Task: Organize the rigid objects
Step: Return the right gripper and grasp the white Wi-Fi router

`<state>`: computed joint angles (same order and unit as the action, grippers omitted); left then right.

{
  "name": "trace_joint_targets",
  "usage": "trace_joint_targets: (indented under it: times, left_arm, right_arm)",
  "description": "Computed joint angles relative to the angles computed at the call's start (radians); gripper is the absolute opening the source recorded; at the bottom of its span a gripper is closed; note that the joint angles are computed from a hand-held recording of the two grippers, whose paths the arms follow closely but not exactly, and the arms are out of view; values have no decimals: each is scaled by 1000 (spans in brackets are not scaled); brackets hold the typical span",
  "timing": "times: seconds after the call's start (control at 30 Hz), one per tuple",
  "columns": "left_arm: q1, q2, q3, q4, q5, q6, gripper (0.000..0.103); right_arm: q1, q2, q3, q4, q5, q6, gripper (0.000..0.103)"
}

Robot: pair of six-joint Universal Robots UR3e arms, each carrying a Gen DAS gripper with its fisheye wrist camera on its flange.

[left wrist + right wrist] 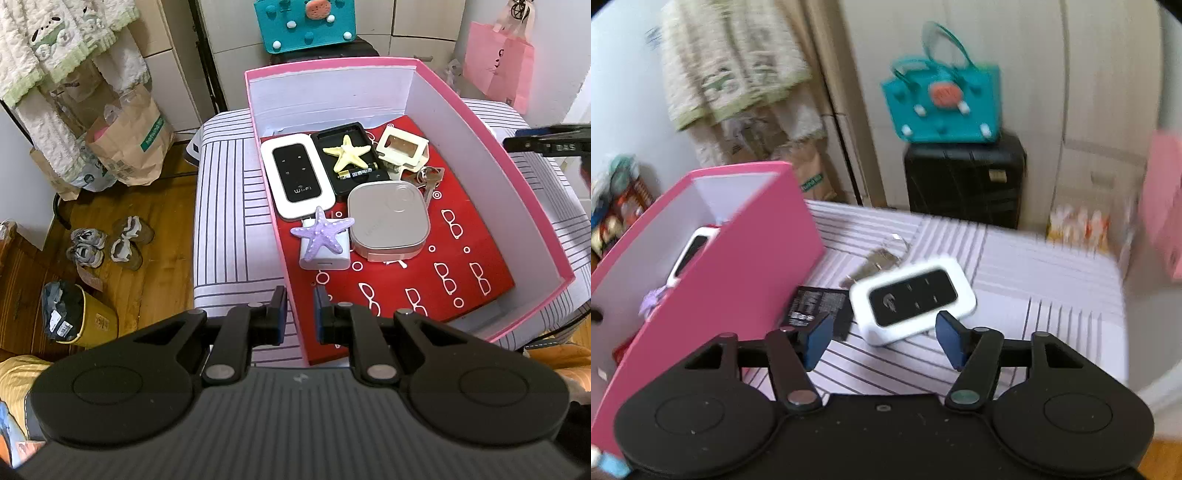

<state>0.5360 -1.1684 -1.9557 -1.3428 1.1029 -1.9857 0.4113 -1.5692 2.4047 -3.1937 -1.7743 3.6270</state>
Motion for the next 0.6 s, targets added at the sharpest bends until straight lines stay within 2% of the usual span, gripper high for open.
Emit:
trace_joint_targets:
  times: [0.1,0.17,0.33,0.6]
  left_arm:
    - [-8,-4,2,5,6,-12,12]
    - [-8,-6,4,6,7,-13,12]
    - [-8,-4,3,5,4,-12,12]
    - [-7,-8,8,-1,1,-6,13]
  right_arm:
    - [-112,47,49,-93,143,30,78]
    - [-145,101,30,-113,173,47,83]
    - [-139,207,-72,-83,127,90,94]
    - [-88,335,-228,-47,11,97,100]
